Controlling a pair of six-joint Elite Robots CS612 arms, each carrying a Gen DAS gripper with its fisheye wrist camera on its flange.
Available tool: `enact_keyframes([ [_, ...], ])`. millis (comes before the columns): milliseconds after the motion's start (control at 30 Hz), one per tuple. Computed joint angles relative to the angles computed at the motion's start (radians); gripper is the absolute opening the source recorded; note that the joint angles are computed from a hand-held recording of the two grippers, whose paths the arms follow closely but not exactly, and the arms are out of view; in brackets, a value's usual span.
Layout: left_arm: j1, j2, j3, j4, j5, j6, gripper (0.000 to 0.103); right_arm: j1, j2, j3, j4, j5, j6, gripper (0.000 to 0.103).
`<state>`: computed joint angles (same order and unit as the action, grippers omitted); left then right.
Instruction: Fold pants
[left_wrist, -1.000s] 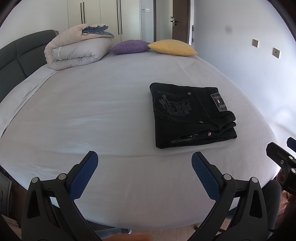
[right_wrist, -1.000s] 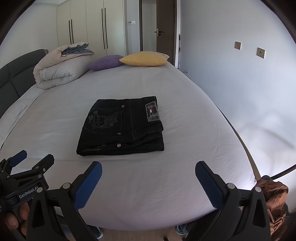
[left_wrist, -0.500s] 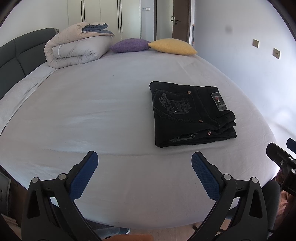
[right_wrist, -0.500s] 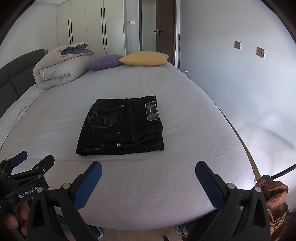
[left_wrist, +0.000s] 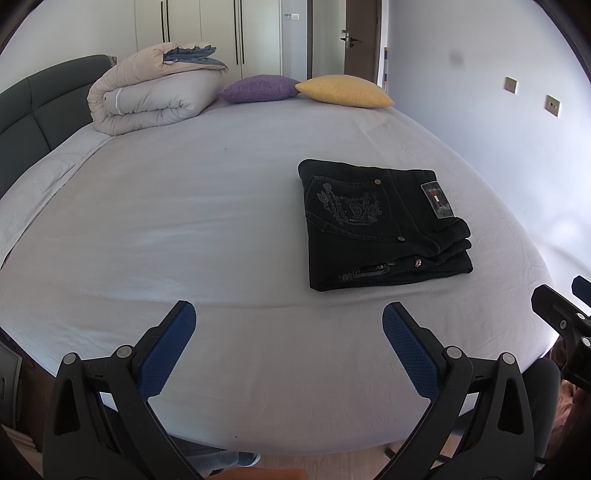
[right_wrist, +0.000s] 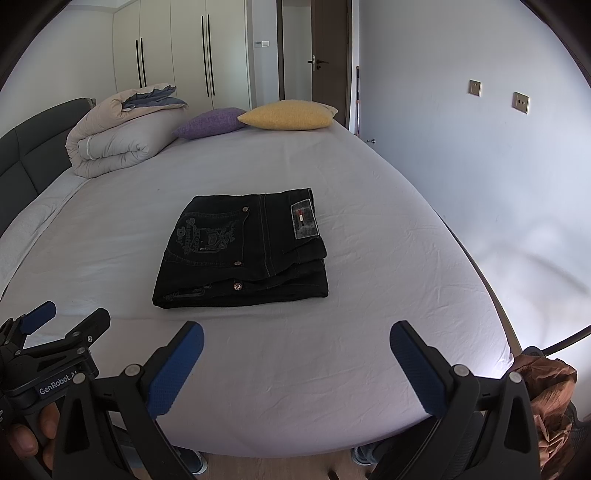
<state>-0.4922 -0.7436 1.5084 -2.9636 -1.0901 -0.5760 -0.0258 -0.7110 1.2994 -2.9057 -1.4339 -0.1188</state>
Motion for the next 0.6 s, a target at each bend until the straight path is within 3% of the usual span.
enact_keyframes([
  [600, -0.001, 0.001, 0.007, -0.005, -0.006, -0.004, 0.103, 0.001, -0.001, 0.007, -0.006, 0.0, 0.001, 0.103],
])
